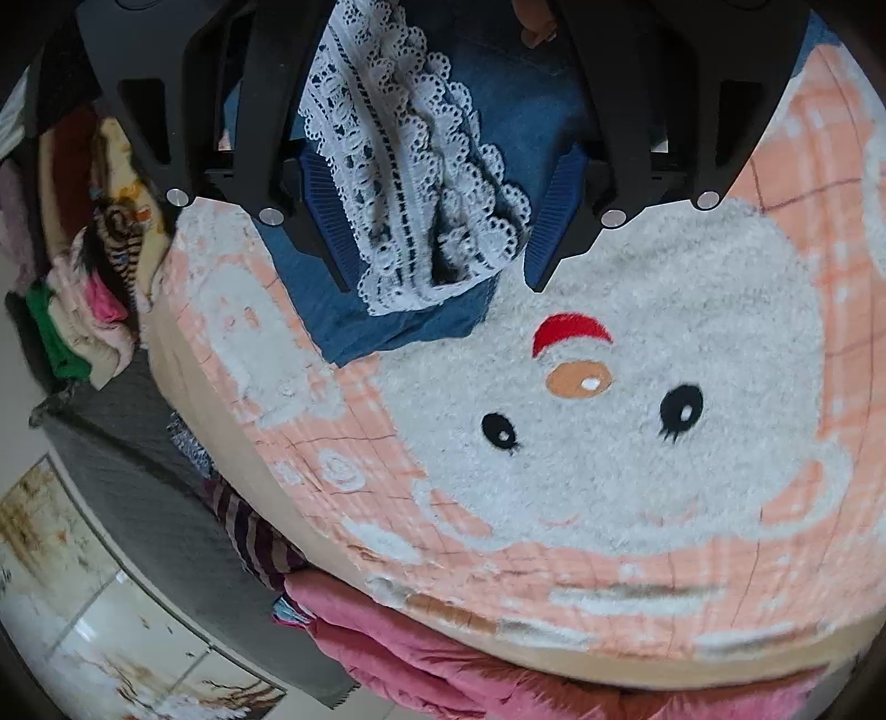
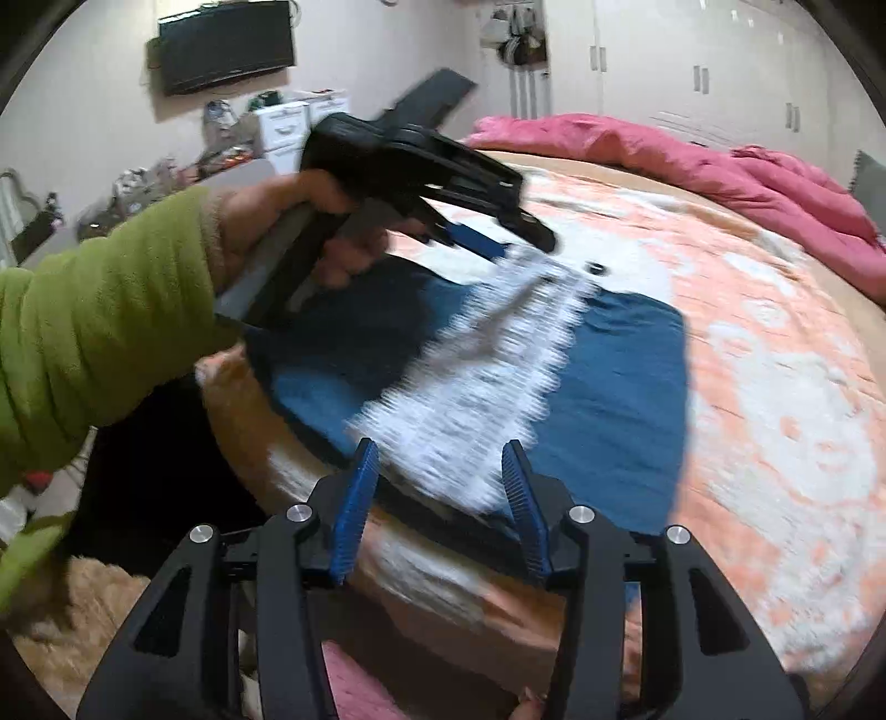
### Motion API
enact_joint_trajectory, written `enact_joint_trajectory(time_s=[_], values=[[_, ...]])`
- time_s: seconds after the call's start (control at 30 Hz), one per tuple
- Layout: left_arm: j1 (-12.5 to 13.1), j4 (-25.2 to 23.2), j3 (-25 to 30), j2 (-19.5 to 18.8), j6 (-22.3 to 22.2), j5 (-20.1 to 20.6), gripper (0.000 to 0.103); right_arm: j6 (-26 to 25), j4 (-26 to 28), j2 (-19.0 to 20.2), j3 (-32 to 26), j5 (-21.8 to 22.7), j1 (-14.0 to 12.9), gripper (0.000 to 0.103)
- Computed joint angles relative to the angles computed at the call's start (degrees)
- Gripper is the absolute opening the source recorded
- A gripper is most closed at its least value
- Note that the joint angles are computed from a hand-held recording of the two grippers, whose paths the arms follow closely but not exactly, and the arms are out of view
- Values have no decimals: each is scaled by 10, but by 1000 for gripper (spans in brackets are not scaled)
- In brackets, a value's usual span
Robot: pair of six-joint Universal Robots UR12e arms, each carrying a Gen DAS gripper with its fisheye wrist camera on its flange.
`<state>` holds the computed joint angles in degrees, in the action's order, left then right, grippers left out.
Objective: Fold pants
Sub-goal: 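Fold the lace leg over onto the other leg with the left gripper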
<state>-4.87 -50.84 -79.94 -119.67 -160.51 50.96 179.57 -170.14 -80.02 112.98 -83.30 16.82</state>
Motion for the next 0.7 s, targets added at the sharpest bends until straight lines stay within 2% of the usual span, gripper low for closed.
enact_joint_trajectory(time_s=[0.07,0.13,0.27,0.33,0.37,0.4,0.47,0.5,0.53,0.63,0.7], values=[[-5,25,-6,5,-5,13,53,-21,10,-3,3,-18,4,45],[-8,21,-4,5,4,8,53,-43,16,-2,4,-31,11,45],[-25,22,5,3,28,75,53,-73,29,18,-19,-67,31,45],[-28,5,12,-1,36,88,53,-98,43,30,-34,-84,39,45],[-30,-4,15,-3,40,96,53,-108,47,32,-35,-99,44,43],[-32,-6,16,-4,41,102,52,-121,57,39,-43,-118,50,36],[-33,-4,16,-6,42,113,29,-127,65,43,-44,-99,47,15],[-33,-9,17,-7,44,113,19,-122,61,43,-44,-93,45,11],[-31,-17,17,-7,46,109,14,-112,59,41,-44,-83,43,9],[-24,-22,13,-2,57,103,10,-85,38,31,-37,-22,29,9],[-19,-5,7,1,44,94,10,-94,43,34,-41,-20,31,9]])
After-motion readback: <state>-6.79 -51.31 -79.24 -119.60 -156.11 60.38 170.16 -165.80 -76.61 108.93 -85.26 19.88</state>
